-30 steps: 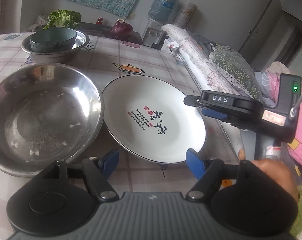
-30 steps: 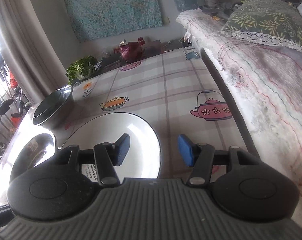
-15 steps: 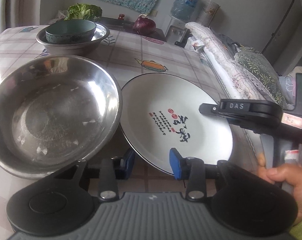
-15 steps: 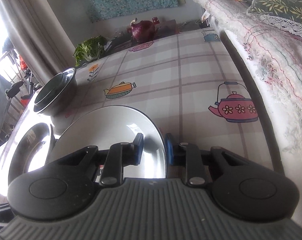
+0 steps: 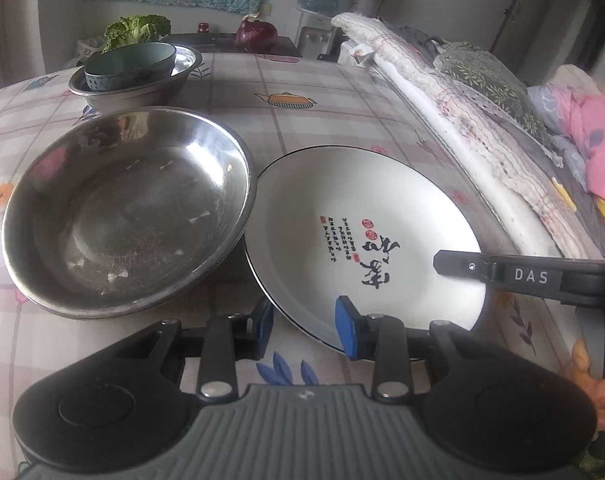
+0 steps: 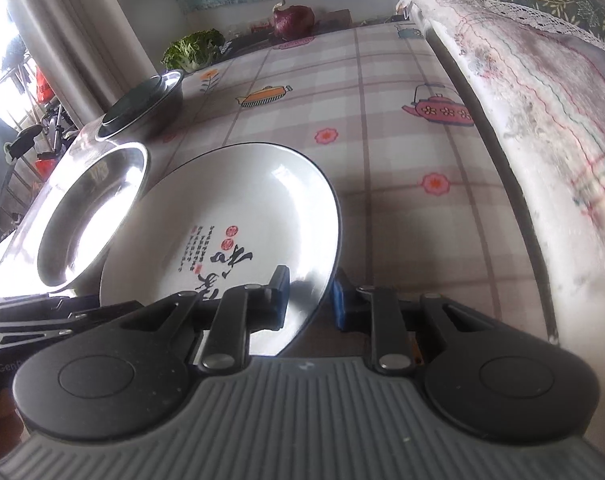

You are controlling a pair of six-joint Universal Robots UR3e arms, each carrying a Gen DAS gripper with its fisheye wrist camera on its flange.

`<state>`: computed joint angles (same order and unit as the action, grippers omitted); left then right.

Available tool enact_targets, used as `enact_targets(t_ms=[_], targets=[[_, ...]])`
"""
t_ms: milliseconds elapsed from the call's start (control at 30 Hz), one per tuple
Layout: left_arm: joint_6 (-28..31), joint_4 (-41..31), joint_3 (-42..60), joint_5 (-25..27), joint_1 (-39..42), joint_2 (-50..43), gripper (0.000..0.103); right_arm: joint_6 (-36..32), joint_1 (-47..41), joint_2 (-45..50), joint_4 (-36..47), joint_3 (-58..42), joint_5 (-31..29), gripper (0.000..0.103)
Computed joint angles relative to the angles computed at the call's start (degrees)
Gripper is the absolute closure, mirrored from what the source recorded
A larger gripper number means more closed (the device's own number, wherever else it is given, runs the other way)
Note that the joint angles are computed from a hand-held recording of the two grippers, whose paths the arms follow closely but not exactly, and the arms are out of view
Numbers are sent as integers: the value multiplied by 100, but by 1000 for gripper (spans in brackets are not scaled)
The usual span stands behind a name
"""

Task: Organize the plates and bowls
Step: 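Grasp the white printed plate rim with the left tool while the right tool grasps its opposite rim, then lift the white printed plate off the table with both tools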

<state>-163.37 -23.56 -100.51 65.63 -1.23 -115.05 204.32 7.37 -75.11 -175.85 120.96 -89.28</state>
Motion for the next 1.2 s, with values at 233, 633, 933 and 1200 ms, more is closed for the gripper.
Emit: enact_targets(t_ms=[233,633,933,1200], targets=[[1250,-447,-1036,-735,639,1023,65,844,640,-487,-308,684,-173,82],[970,-517,-1072,-952,939,1076,54,1379,682,-819,-811,1162,-392,79],[562,-470,-559,-732,667,554,54,984,106,-126,-1169,694,-50,73],[576,-300,-524,-597,501,461,53,830,58,445,-1058,114,215,69]])
